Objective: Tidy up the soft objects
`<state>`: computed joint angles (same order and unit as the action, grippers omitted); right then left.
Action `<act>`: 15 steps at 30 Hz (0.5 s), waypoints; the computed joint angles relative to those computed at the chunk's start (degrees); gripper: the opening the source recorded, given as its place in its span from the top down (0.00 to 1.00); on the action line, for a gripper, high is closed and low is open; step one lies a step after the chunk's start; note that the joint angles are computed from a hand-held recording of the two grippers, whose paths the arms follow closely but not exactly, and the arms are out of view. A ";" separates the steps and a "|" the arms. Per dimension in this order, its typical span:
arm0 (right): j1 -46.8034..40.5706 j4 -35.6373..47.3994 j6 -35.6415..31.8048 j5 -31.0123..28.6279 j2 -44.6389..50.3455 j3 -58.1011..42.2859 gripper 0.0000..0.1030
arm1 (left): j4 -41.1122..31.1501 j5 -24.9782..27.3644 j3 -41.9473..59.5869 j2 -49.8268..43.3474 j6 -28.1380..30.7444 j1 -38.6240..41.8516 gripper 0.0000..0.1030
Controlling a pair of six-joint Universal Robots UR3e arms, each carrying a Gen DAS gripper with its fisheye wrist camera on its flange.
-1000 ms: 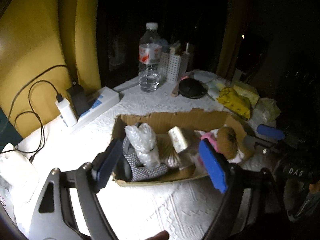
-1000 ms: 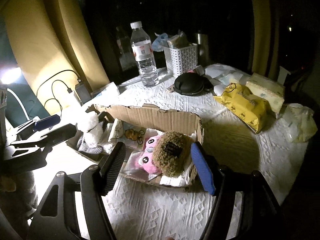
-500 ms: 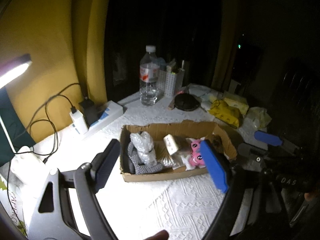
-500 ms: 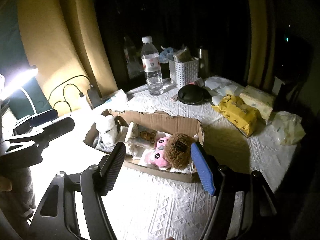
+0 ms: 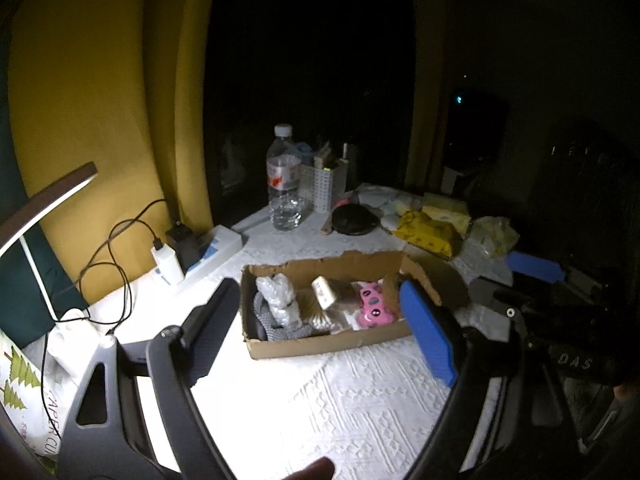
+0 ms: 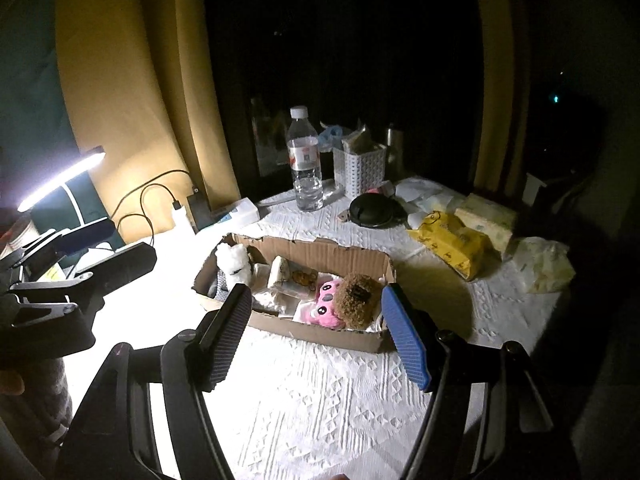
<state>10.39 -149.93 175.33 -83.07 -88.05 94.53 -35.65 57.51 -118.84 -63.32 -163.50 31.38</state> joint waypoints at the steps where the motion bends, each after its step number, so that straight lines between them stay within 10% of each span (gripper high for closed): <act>1: 0.33 0.35 0.34 -0.56 -0.98 0.32 0.31 | -1.22 -0.58 0.09 1.04 0.24 0.59 0.19; 15: 4.25 2.62 2.97 -6.88 -8.78 2.76 0.31 | -19.80 -8.73 2.55 13.56 8.36 10.55 0.19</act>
<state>14.64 -147.31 178.30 -89.96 -96.83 97.28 -55.46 48.79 -116.29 -49.77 -155.14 41.93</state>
